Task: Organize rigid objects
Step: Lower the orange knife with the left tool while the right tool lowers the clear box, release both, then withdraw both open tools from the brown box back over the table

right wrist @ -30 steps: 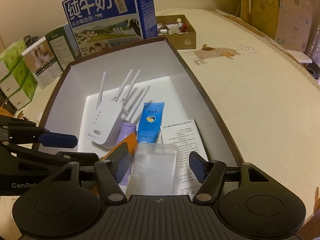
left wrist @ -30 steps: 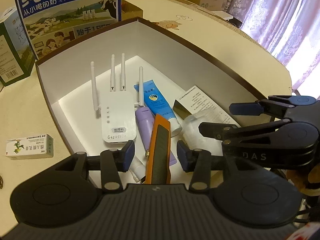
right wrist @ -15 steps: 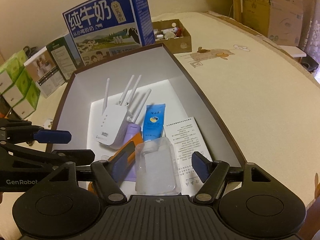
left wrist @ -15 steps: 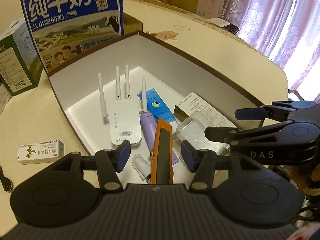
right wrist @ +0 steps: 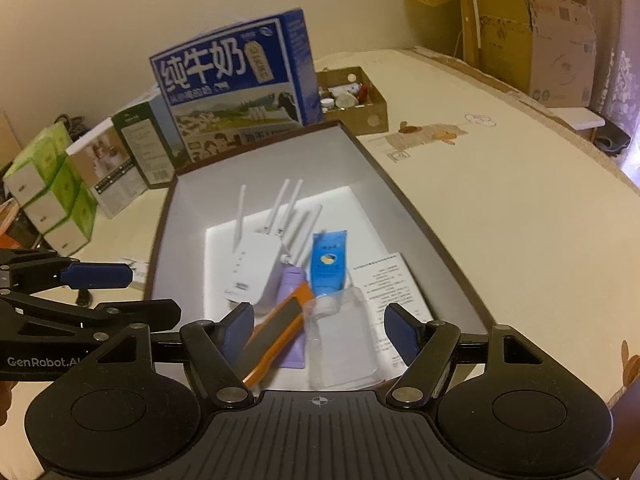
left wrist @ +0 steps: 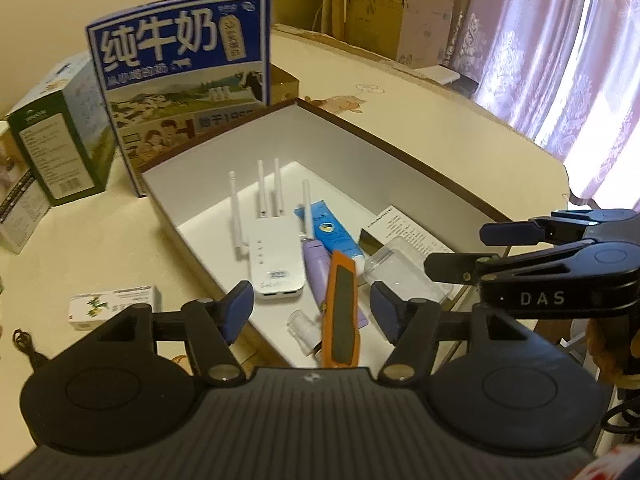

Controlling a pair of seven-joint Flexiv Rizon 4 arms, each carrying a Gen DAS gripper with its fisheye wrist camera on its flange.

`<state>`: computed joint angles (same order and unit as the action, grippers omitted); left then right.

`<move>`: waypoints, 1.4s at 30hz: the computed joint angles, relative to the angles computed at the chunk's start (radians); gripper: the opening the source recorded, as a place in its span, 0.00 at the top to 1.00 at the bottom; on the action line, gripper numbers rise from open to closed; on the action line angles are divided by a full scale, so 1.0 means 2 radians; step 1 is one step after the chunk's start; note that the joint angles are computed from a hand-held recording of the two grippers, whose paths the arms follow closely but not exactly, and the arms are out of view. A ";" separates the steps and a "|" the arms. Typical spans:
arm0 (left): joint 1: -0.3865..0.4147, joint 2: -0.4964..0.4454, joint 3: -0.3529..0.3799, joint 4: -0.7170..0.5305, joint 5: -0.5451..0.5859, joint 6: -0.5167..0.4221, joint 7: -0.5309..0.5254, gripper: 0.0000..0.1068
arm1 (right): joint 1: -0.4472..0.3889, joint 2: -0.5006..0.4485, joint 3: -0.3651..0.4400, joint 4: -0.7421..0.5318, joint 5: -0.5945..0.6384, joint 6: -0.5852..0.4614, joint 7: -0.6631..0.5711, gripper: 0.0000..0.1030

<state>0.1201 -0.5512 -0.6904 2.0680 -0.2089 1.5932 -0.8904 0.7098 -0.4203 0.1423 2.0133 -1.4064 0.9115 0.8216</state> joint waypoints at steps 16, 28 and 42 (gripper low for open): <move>0.177 0.029 -0.113 0.091 0.074 0.048 -0.046 0.33 | 0.052 -0.036 -0.005 -0.074 0.007 -0.019 -0.049 0.32; 0.308 0.040 -0.178 0.140 0.141 0.068 -0.100 0.32 | 0.089 -0.075 -0.023 -0.132 0.002 0.005 -0.066 0.32; 0.429 0.073 -0.202 0.189 0.177 0.079 -0.147 0.30 | 0.134 -0.154 -0.059 -0.228 0.037 0.069 -0.107 0.32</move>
